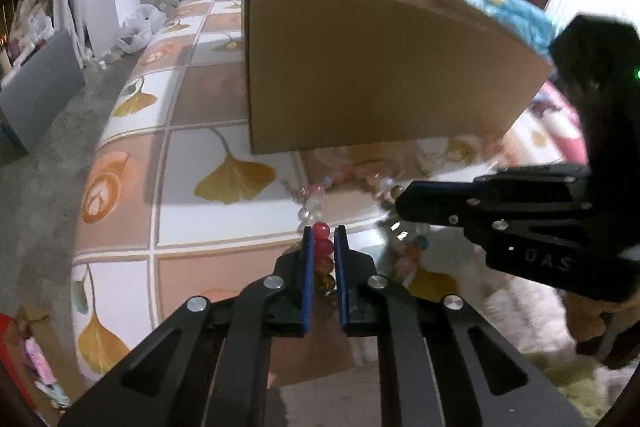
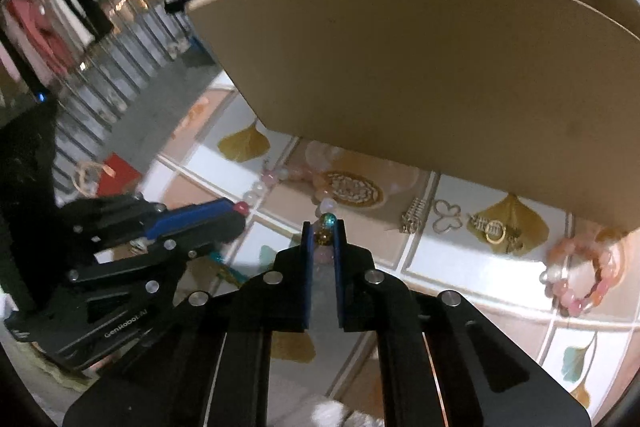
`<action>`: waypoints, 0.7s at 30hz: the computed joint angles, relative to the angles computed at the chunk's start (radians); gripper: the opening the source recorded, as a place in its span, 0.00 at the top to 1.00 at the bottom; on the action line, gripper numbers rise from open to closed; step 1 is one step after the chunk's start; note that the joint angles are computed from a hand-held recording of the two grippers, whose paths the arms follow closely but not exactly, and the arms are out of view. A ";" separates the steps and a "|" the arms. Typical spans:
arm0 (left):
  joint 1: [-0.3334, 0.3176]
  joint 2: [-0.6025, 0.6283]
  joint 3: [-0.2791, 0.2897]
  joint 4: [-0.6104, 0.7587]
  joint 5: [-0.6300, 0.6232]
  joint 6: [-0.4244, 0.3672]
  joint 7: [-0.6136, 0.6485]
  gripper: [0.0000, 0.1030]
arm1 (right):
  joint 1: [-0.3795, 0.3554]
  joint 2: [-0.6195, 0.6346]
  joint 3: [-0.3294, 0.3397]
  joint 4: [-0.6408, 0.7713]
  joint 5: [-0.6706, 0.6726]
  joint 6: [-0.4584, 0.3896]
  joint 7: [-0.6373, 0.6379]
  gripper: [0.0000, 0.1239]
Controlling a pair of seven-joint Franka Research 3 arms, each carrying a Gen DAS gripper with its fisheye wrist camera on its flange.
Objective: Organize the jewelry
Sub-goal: 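Lift the bracelet with the left tool and drop it into the box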
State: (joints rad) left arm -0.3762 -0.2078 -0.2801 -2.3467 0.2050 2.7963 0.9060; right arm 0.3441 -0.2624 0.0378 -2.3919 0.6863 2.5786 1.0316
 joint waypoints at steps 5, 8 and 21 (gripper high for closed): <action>-0.057 -0.016 0.040 -0.016 -0.116 0.076 0.089 0.91 | 0.001 -0.052 -0.036 -0.018 0.079 -0.027 -0.039 0.94; -0.091 -0.019 0.062 -0.018 -0.193 0.117 0.150 0.91 | -0.001 -0.075 -0.044 -0.018 0.112 -0.030 -0.054 0.94; -0.156 -0.056 0.117 -0.022 -0.302 0.191 0.220 0.91 | -0.017 -0.139 -0.063 -0.008 0.168 -0.064 -0.053 0.94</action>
State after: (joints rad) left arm -0.5327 -0.2640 -0.1627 -2.3692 -0.0974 2.9874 1.1264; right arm 0.3269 -0.4011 -0.0252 -2.4002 0.8541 2.5147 0.9790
